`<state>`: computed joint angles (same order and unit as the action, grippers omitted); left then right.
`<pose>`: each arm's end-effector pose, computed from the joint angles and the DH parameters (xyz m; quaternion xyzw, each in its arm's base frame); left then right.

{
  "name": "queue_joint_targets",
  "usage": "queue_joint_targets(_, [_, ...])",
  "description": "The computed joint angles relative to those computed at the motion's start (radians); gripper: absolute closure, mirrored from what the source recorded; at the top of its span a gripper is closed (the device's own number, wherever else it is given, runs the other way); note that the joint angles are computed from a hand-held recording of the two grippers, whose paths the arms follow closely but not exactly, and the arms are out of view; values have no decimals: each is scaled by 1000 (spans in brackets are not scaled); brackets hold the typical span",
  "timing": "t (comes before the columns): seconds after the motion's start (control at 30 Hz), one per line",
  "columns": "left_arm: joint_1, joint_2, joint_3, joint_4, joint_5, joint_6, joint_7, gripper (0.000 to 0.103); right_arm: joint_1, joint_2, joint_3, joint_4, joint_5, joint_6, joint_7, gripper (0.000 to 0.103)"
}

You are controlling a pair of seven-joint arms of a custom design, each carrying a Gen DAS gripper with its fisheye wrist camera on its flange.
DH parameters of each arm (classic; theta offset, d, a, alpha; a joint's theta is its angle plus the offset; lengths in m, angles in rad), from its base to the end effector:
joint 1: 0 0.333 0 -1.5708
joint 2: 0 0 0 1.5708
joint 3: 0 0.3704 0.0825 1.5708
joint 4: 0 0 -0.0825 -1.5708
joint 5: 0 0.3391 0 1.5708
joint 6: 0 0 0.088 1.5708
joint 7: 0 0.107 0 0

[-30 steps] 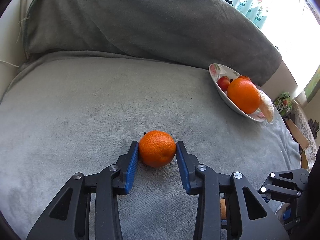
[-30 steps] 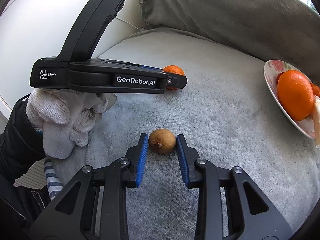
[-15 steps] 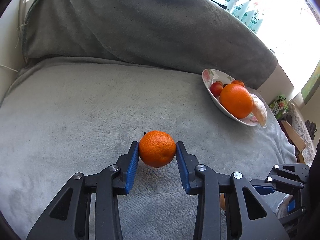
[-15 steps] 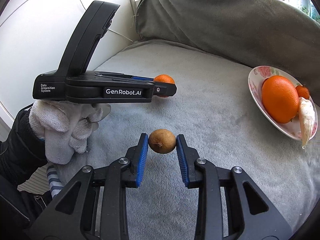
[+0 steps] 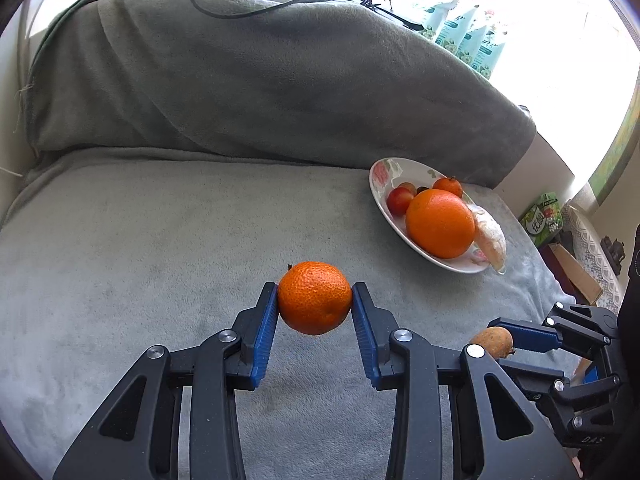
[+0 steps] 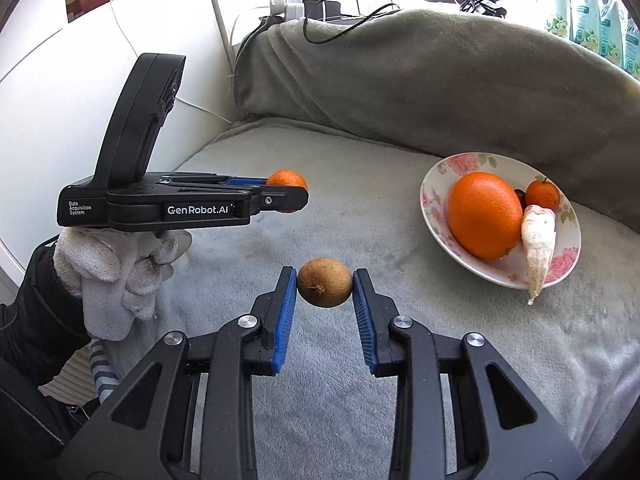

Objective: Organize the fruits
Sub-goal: 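Carry the tangerine and kiwi over the plate and lower them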

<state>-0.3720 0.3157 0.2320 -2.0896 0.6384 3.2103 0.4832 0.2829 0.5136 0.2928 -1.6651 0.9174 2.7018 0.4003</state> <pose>0.5890 -0.1550 0.4408 -0.7281 0.5645 -0.3372 0.1935 0.6218 0.3232 0.4374 -0.8637 0.2924 -0.0337 0.4091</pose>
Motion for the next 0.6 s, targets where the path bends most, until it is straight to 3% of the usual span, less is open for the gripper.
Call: queue_joint_targets(0.6, [34,43,-79,111,-43,-20,85,68,-40,8,-15,61,37,40,0,73])
